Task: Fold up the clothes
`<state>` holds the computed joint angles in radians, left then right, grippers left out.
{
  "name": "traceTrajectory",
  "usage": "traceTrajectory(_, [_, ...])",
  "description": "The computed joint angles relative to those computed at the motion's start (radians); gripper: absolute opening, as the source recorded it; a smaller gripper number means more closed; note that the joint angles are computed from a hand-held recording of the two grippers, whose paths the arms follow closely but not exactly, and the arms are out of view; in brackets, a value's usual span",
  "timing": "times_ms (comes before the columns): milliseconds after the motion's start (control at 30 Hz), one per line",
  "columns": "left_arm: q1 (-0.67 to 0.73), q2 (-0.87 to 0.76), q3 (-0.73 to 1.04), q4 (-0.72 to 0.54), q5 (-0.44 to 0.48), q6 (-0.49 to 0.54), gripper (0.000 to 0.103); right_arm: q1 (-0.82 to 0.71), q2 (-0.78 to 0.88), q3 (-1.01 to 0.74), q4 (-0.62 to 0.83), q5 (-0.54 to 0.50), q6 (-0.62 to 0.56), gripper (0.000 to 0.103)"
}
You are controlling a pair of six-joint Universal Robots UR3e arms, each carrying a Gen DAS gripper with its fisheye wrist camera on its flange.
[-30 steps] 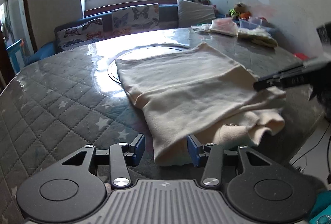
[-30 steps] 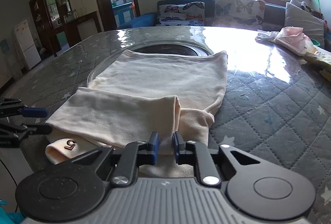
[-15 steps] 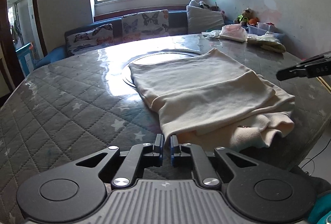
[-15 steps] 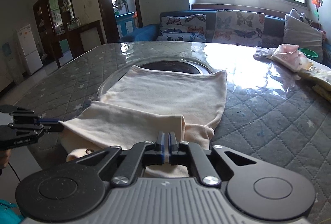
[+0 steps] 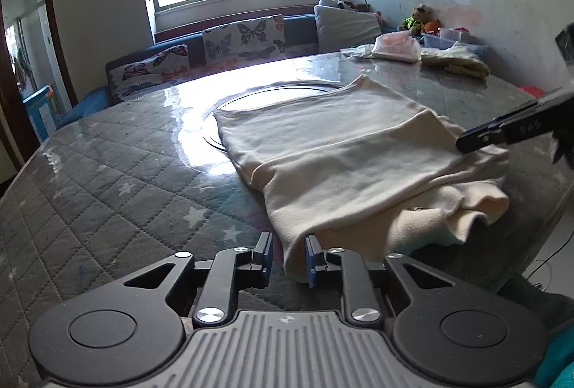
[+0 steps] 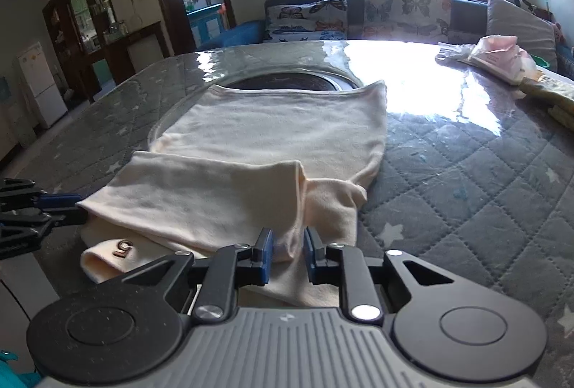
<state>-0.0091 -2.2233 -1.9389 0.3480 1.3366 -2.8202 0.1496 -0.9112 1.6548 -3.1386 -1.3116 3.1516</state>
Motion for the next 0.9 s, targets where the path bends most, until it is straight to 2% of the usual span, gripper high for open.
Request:
traceTrajectory(33, [0.002, -0.002, 0.003, 0.001, 0.000, -0.006, 0.015, 0.000, -0.007, 0.011, -0.009, 0.008, -0.001, 0.003])
traceTrajectory(67, [0.007, -0.001, 0.003, 0.004, -0.004, -0.015, 0.009, 0.001, -0.014, 0.018, -0.016, 0.010, -0.003, 0.003])
traceTrajectory(100, [0.012, 0.001, 0.000, 0.009, -0.009, -0.023, 0.008, 0.002, -0.024, 0.029, -0.028, 0.011, -0.005, 0.002])
traceTrajectory(300, [0.037, 0.011, -0.020, 0.028, -0.028, -0.037, 0.006, 0.004, -0.101, 0.112, -0.065, 0.029, -0.007, 0.002])
traceTrajectory(400, [0.043, 0.011, -0.018, -0.002, -0.029, -0.028, 0.008, 0.008, -0.124, 0.142, -0.056, 0.027, -0.013, 0.003])
traceTrajectory(467, [0.052, 0.022, -0.026, -0.024, -0.043, -0.009, 0.010, -0.003, -0.109, 0.100, 0.018, 0.039, -0.023, 0.008])
traceTrajectory(633, [0.100, 0.083, -0.063, -0.052, -0.112, 0.030, 0.015, -0.015, -0.118, 0.093, 0.002, 0.028, -0.034, 0.009])
traceTrajectory(800, [0.113, 0.103, 0.005, -0.106, -0.167, -0.009, 0.016, -0.002, -0.058, 0.009, -0.018, 0.005, -0.042, 0.009])
traceTrajectory(900, [0.082, 0.048, 0.132, -0.165, -0.180, -0.054, 0.016, 0.017, 0.014, -0.089, 0.013, -0.008, -0.047, 0.009])
